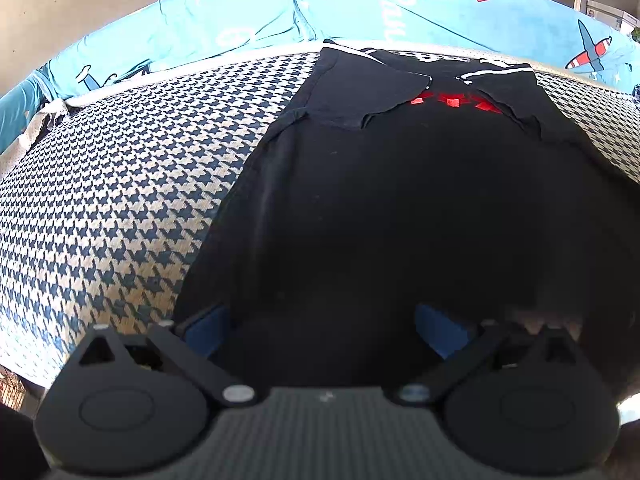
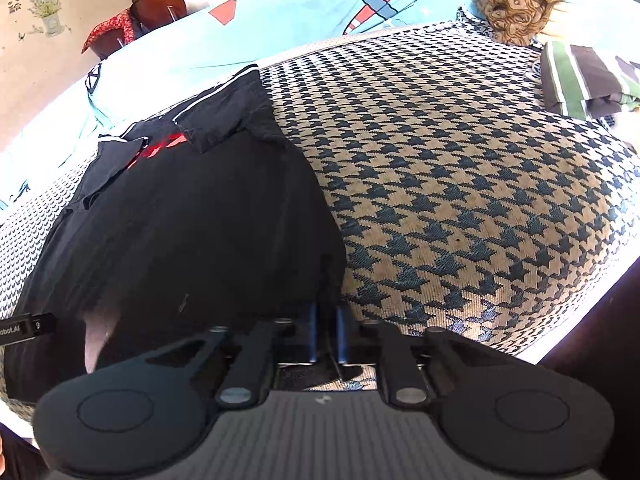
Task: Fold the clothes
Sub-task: 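Open the right gripper and pull it back from the shirt, then move the open right gripper to the shirt's hem edge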
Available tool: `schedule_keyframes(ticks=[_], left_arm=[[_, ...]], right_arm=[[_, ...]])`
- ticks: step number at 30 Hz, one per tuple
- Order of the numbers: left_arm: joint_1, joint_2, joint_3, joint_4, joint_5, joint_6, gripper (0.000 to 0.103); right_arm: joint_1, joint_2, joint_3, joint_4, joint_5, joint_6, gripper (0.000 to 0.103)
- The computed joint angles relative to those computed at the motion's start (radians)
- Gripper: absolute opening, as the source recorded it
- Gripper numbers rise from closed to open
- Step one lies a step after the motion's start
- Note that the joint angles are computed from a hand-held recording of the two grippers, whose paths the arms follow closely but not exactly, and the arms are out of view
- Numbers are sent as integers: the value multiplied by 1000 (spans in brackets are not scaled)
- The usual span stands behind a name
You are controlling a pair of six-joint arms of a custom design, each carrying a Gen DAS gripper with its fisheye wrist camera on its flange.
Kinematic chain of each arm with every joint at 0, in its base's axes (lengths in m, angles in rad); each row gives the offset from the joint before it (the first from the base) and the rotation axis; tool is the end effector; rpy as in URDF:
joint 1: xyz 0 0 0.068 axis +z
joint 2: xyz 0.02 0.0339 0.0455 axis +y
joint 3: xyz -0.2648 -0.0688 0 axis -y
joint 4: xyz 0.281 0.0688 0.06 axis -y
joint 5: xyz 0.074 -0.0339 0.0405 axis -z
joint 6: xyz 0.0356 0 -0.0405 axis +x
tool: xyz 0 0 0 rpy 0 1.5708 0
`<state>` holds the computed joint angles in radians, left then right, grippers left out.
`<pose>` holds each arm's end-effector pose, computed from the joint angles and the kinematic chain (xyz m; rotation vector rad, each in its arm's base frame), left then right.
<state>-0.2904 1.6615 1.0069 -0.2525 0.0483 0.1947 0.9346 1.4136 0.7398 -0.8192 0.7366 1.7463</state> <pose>0.3549 -0.1079 0.1674 0.6155 2.4015 -0.1007 0.1638 0.1816 0.1465 0.9826 2.1953 -0.1208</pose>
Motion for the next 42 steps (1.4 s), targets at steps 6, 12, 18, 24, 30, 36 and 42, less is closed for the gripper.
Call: schedule_keyframes(ticks=[6,12,18,24,30,36,42], left_arm=[[-5,1,-3,-4,-3,-4,103],[-6,-16,-22,-15,-8,-1,103],[-11,-25,-16,-31,-9,-10,103],[-29,-8,10,-52,-26,-13,103],[-29,15,33,-65,-22,-22,103],[-27,34,52,-79,-17,-28,103],[-27,51,74,-93,-13,-32,103]], right_arm=[[25,25,52,-156,-33,140,3],[57,76,115,-261,-35,207,4],[109,77,150,-297,50,237,24],[78,49,128,-139,55,54,31],[38,42,121,-4,48,-118,40],[-18,40,119,102,20,-257,42],[-87,30,123,180,-15,-408,44]])
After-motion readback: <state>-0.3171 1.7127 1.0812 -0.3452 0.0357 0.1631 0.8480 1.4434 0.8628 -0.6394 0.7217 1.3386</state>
